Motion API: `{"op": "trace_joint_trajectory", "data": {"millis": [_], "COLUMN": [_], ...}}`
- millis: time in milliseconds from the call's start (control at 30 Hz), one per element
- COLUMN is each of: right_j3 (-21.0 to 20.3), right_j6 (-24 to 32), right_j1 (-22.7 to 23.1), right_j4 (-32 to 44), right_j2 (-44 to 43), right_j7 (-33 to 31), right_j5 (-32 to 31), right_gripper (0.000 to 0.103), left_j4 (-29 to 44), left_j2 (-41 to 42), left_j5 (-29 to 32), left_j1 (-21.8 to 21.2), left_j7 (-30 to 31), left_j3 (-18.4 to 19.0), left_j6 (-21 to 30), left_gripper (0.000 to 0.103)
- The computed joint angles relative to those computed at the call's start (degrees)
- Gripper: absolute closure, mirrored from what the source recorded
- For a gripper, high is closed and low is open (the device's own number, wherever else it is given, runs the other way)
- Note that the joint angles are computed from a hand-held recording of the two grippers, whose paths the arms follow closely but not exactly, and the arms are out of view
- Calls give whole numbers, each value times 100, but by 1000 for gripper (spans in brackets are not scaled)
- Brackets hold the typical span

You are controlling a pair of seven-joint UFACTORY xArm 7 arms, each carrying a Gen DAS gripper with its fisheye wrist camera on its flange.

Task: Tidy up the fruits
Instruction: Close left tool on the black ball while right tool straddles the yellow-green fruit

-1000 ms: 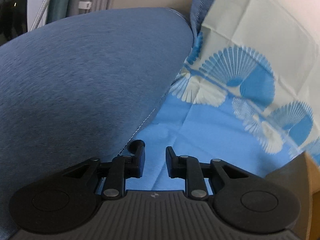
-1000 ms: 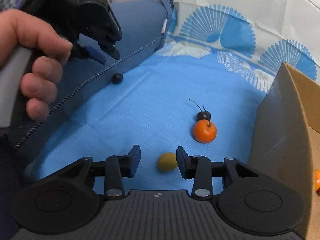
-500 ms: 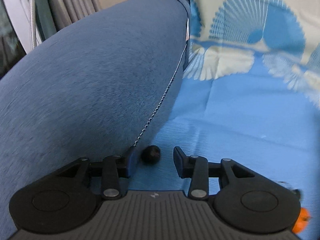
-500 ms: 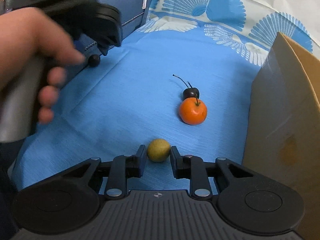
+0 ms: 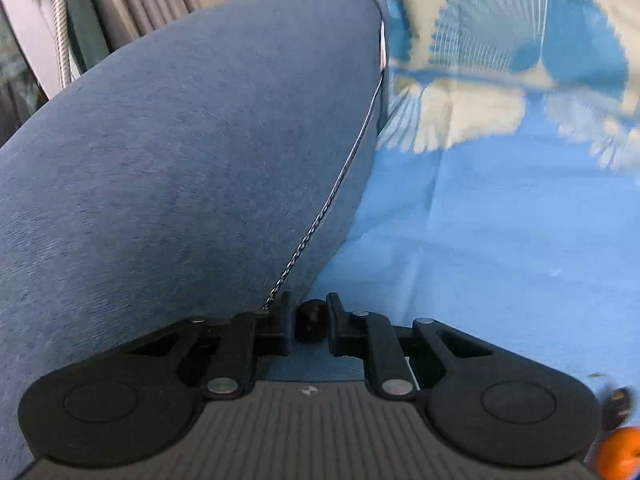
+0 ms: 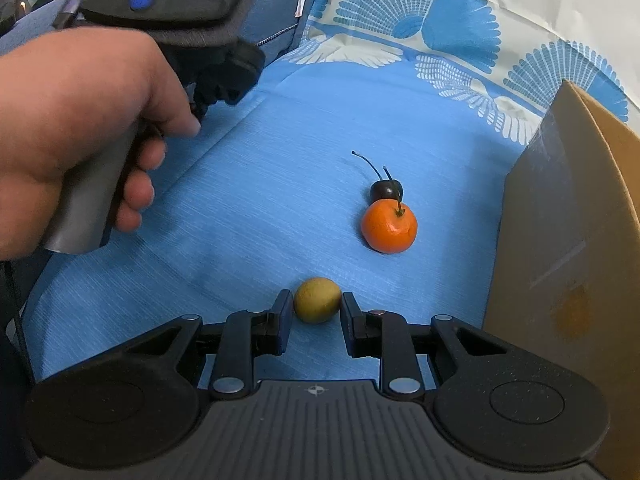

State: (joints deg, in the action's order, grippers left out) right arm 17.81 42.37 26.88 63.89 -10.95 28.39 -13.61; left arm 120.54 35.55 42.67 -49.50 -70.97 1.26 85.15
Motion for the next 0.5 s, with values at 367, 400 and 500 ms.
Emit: {"op": "trace_joint_trajectory", "data": {"millis": [367,400,500], "right_j3": [32,29,6], "right_j6": [19,33,114], "right_j1": [-30,-21,-3], "right_j4": [-13,-1,64], "right_j2": [-83,-71,1], "right_j7": [243,213,142], "right_j5": [-75,-51,41], "right_gripper": [76,76,76], "left_j4": [-3347,-3458,-3409], "left_j2": [-2417,-2460,-2380], "left_j5": [-1419,-1690,-1941], "left_j1": [1127,1219,1325], "left_j7": [-1485,-1393,-1196], "left_j3": [-1009,-1067,-1189], "left_j6": [-3628,-3813,-3858], "left_gripper": [86,86,86]}}
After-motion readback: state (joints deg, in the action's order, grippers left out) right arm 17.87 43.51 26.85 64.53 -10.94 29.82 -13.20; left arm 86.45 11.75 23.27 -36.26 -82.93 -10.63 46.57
